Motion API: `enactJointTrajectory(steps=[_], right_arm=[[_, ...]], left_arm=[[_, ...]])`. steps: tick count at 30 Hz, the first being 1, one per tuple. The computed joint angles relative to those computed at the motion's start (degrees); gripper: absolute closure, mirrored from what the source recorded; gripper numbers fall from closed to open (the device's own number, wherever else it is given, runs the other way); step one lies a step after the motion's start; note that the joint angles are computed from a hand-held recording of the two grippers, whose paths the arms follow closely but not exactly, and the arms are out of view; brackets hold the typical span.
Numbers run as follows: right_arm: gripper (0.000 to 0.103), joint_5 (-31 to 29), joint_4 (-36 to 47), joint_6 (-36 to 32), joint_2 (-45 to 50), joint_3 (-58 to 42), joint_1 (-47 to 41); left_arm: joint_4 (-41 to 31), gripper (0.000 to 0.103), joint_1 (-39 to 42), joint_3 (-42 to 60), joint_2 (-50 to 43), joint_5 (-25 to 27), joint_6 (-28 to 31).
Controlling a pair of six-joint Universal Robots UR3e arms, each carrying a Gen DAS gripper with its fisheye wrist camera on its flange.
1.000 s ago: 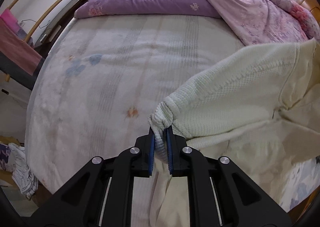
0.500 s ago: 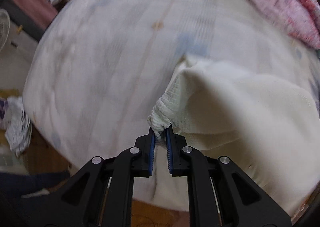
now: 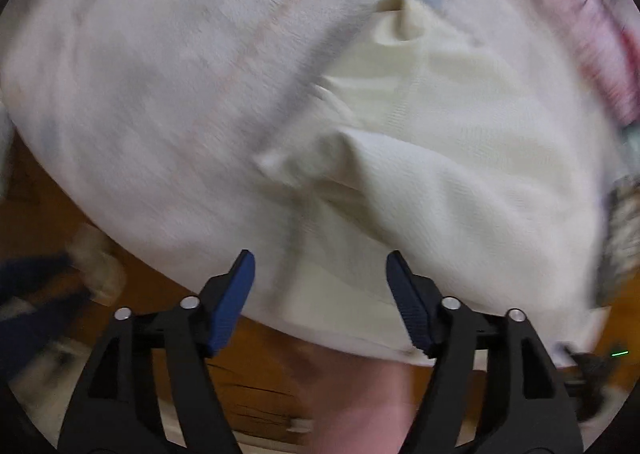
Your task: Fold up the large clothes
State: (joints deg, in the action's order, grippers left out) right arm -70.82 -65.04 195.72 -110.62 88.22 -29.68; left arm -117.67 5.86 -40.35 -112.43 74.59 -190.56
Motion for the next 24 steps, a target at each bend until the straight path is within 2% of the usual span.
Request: enactJointTrajectory(steps=[1, 3, 6, 8, 9, 10, 11, 12, 13, 15, 17, 19, 21, 24], right_arm=[[0.015, 2.32, -1.08, 0.62, -0.68, 1.74, -0.03], [0.015, 4.22, -5.67, 4.76, 0.14, 5.64, 2.43], [0.016, 8.45, -14.36, 9.80, 1.56, 12.21, 4.74], [0.019, 8.75, -19.13, 13.81, 4.85, 13.25, 7.65], [0.027, 9.23, -21.08, 15.21, 5.21, 14.40, 8.23], [0.049, 9.85, -23.34, 17.04, 6.04, 15.17, 9.10], [0.061, 8.63, -22.95, 18.00, 7.41, 13.87, 10.15], [0.077, 8.69, -22.89, 18.61, 7.77, 13.27, 10.43], [0.087, 9.23, -22.15, 18.74, 7.67, 12.63, 10.19], [0.091, 7.79, -15.01, 17.34, 9.70, 5.83, 11.29], [0.091, 5.90, -8.38, 15.99, 11.01, -0.01, 12.48], [0.091, 4.64, -3.96, 15.00, 10.91, -2.35, 12.66], [0.091, 3.04, -1.59, 14.46, 10.92, -2.47, 13.44], [0.091, 0.97, -3.90, 16.56, 15.54, -1.25, 16.50]], left_arm=[[1.63, 0.025, 0.69, -3.33, 1.82, -1.90, -0.69], [7.73, 0.025, 1.28, -12.04, 5.25, -6.27, -4.17], [13.62, 0.025, 0.49, -18.28, 4.99, -9.84, -7.84], [16.90, 0.027, -0.13, -20.43, 4.31, -10.25, -9.27], [19.01, 0.030, -0.71, -21.31, 3.65, -10.49, -10.76], [21.46, 0.050, -0.98, -23.14, 3.92, -11.36, -11.90], [22.84, 0.084, -0.94, -23.80, 3.55, -12.88, -13.06], [22.06, 0.094, -1.23, -22.06, 1.99, -13.10, -13.63], [18.71, 0.095, -1.87, -18.37, 0.15, -11.58, -13.35], [11.96, 0.096, -3.70, -10.42, -2.12, -7.39, -10.51], [4.30, 0.097, -4.19, -5.10, -3.10, -6.01, -8.97], [-0.36, 0.097, -4.61, -5.66, -1.80, -4.34, -7.59], [-0.11, 0.097, -4.97, -10.20, 0.45, -3.20, -6.90], [3.57, 0.097, -7.26, -16.65, 1.32, -0.20, -6.88]])
